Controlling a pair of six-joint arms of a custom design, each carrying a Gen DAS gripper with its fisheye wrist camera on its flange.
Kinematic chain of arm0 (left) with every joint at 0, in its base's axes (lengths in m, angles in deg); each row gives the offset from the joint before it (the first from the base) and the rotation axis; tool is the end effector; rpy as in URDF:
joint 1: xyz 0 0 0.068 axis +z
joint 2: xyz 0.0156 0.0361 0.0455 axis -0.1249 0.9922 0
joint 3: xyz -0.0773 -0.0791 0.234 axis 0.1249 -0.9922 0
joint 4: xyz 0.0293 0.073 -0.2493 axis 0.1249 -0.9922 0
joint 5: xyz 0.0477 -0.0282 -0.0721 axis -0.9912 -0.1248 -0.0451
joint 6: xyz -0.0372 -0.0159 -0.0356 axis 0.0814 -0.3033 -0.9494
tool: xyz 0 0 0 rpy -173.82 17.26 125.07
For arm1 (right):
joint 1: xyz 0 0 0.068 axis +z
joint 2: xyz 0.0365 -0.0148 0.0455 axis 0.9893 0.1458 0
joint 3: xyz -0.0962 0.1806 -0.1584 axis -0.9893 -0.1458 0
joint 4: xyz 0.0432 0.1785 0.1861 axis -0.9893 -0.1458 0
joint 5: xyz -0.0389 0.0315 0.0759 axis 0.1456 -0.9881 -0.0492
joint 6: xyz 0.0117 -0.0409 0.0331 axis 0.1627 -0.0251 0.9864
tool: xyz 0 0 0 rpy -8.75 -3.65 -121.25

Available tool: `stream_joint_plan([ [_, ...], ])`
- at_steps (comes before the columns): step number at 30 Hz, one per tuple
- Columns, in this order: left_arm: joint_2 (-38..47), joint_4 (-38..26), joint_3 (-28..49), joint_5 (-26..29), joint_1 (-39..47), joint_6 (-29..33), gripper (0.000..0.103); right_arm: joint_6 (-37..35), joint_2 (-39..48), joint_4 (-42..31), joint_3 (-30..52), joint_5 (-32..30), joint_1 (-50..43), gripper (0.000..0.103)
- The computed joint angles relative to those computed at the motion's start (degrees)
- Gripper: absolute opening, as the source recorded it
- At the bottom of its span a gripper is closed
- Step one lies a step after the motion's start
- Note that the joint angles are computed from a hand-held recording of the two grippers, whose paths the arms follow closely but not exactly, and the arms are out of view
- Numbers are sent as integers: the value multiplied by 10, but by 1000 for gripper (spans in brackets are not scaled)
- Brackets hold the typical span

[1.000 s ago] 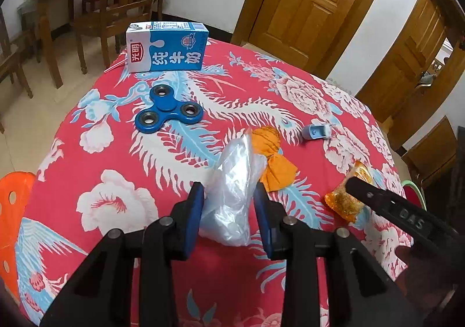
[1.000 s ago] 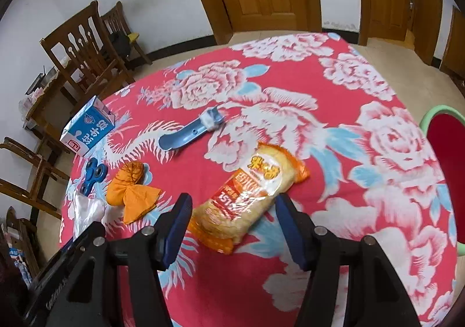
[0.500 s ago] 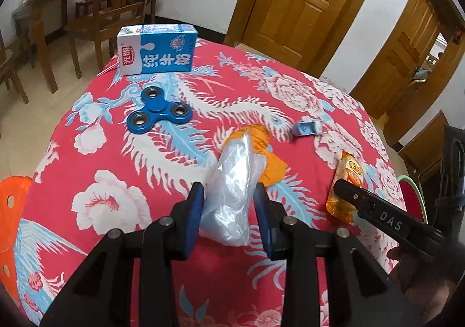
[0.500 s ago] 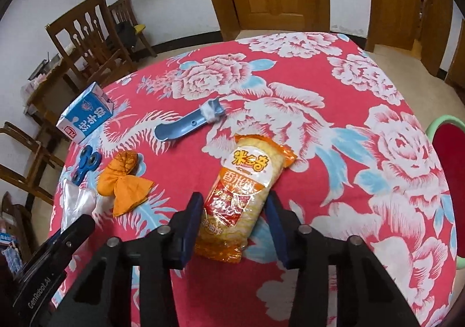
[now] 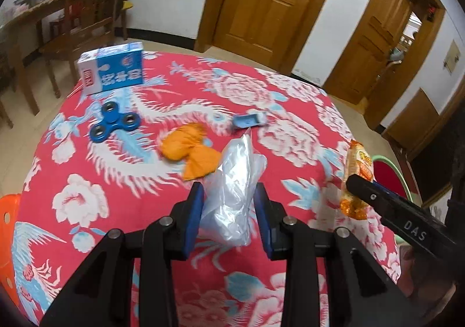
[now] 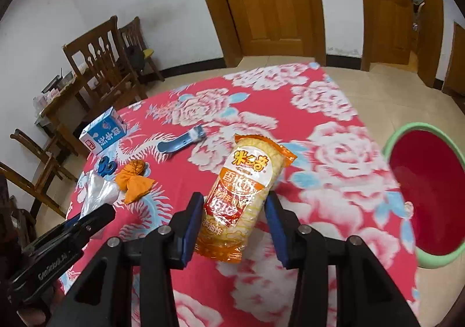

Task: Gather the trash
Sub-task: 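Grasp the orange snack bag with the right gripper while the left holds the plastic bag, then carry the plastic bag and snack bag with both grippers over the red bucket, then open the left gripper to drop the plastic bag while the right drops the snack bag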

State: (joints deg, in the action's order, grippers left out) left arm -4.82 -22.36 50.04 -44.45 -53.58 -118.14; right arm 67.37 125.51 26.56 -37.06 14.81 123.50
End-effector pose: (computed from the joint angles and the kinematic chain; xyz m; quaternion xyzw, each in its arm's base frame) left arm 0.1498 -0.1347 0.1405 -0.1421 0.9201 -0.0912 0.3535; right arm 0.2207 0.1931 0.1535 -0.1017 0.9296 0.1605 0.3159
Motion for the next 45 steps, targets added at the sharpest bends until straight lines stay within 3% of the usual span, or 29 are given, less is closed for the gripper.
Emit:
stream_joint_plan([
  [10, 79, 4, 84, -10, -64, 11, 35, -20, -164, -45, -93, -2, -74, 47],
  [19, 181, 35, 160, 25, -81, 32, 35, -61, -257, -62, -157, -61, -217, 47],
  [26, 258, 36, 233, 31, -91, 58, 35, -112, -246, -46, -179, -129, -345, 47],
  [33, 353, 34, 333, 69, -89, 103, 35, -142, -178, 4, -186, -193, -456, 47],
  [45, 483, 13, 492, 98, -96, 162, 35, -179, -104, 59, -177, -229, -556, 52],
])
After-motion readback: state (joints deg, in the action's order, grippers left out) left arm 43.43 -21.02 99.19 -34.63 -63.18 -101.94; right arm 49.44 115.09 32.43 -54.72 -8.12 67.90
